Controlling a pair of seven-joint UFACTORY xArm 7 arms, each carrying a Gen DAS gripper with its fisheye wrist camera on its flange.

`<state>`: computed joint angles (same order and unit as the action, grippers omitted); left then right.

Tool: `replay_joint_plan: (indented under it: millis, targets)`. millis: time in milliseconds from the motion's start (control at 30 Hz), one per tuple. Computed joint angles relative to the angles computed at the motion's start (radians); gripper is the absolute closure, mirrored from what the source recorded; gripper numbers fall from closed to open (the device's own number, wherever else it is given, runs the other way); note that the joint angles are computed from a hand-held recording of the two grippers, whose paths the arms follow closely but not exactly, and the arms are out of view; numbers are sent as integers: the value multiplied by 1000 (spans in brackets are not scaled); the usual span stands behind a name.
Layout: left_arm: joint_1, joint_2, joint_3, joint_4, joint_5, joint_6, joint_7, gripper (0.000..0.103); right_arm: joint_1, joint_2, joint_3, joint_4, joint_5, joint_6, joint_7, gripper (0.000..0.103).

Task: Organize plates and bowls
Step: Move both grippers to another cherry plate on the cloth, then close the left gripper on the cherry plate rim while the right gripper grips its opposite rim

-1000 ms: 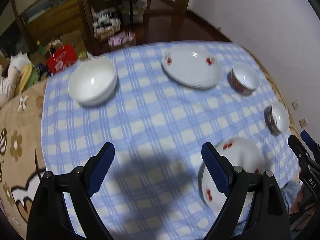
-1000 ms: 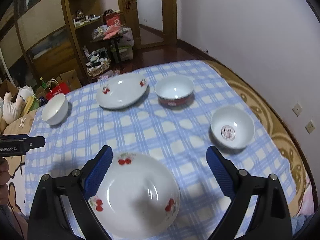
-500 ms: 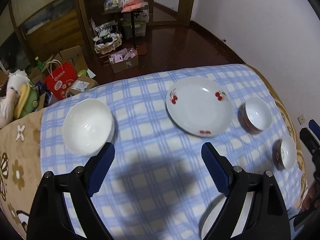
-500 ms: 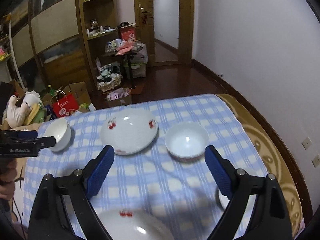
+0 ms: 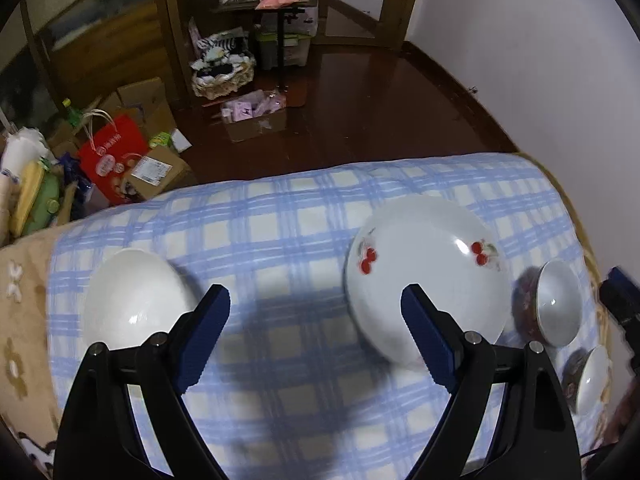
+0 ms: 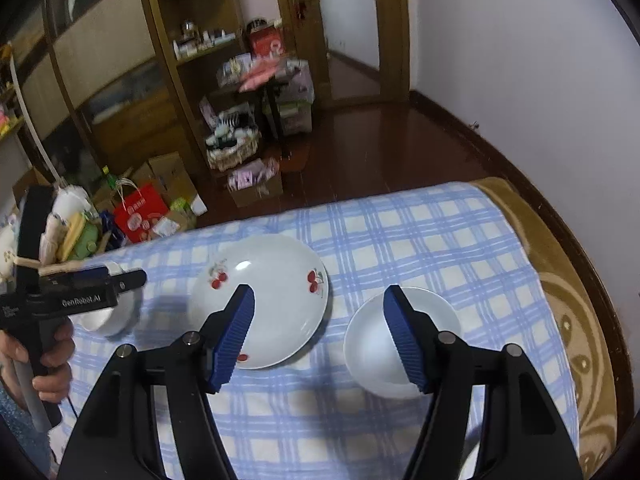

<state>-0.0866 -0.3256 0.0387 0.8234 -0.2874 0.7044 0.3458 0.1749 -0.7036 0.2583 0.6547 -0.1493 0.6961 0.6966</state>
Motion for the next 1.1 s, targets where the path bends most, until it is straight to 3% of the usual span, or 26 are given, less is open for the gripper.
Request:
replay_joint_plan:
  millis: [133,300,400,467,533,600,633,767,867,933,1100]
  targets:
    - [-3,71,-16,29,-4,-19,-22,17,-6,76,-9,-14,-1,-82,-1,32]
    - [-7,152,-33,58,-2,-35,-36,17,-26,190,-14,10,-35,-115,-15,33]
    - [-7,193,-41,65,-3,-39,-32,27,-19,255,-42,27,-23,-146,-23,33]
    - [-6,211,-46,66,-5,-36,-31,35,-13,294,-57,41,-12,-157,-36,42]
    - [-5,226,-45,64,-30,-29,-17,50,-5,331,-68,63,0,-148,-48,58]
    - [-1,242,-43,66,-56,-13,-4,59,1,356,-75,72,5,-151,-57,61]
    - [2,253,-43,71,-63,-3,-1,63,-2,367,-73,79,-1,-147,-52,68]
    - [14,273,-43,68,-135,2,38,66,5,409,-85,98,7,-134,-47,70]
    - [18,277,-45,62,-182,-4,80,73,13,427,-94,98,20,-145,-53,81]
    - [19,273,-48,56,-193,-13,89,80,18,443,-95,99,24,-149,-58,88]
    - [6,258,-64,32,-178,-70,89,90,14,452,-81,92,-20,-157,-14,93]
